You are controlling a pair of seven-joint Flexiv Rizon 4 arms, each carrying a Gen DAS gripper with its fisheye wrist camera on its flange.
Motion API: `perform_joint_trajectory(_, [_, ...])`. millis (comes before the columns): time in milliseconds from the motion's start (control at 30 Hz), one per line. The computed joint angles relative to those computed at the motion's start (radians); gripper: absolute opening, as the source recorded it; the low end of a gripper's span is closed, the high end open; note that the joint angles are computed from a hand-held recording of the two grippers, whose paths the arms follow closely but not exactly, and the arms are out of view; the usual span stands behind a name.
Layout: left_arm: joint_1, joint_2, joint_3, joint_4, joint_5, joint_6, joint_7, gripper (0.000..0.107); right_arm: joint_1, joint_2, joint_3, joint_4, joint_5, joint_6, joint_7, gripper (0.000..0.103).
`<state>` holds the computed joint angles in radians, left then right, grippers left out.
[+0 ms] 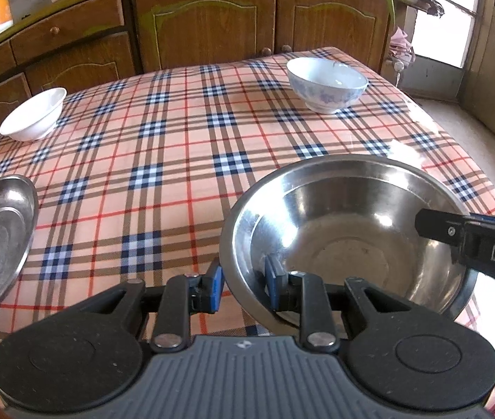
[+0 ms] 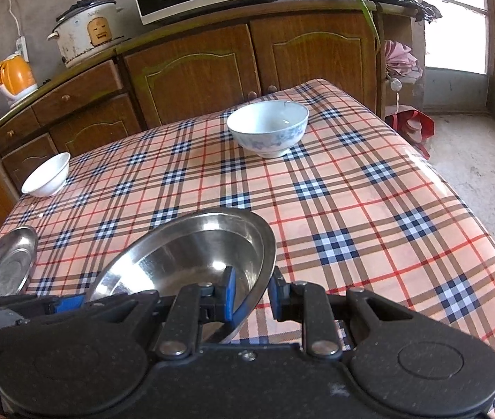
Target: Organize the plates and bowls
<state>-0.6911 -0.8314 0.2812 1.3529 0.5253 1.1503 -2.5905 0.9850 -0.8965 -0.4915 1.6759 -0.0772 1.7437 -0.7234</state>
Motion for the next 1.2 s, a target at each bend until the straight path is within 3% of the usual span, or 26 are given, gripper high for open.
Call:
perform_joint_trajectory(800, [0.015, -0.022, -0.02, 0.002, -0.04, 0.025, 0.063, 0.031, -0.002, 0.006, -0.004, 0.005, -0.049, -0.04, 0.04, 0.037])
perform_joint_trajectory(867, [0.012, -0.019, -0.013, 0.007, -0.044, 0.036, 0.058, 0.032, 0.029, 0.001, -0.044, 0.016, -0.038, -0.04, 0.059, 0.037])
perform_joint_trajectory(933, [0.005, -0.015, -0.001, 0.012, -0.042, 0.045, 0.048, 0.036, 0.076, -0.011, -0.108, 0.03, -0.02, -0.042, 0.085, 0.044])
perform_joint_trajectory(1033, [-0.003, -0.006, 0.015, 0.022, -0.035, 0.066, 0.037, 0.057, 0.137, -0.029, -0.191, 0.048, 0.01, -0.042, 0.124, 0.048])
perform_joint_trajectory(1200, [-0.022, 0.019, 0.047, 0.04, -0.013, 0.079, 0.003, 0.06, 0.163, -0.032, -0.227, 0.053, 0.036, -0.003, 0.132, 0.048])
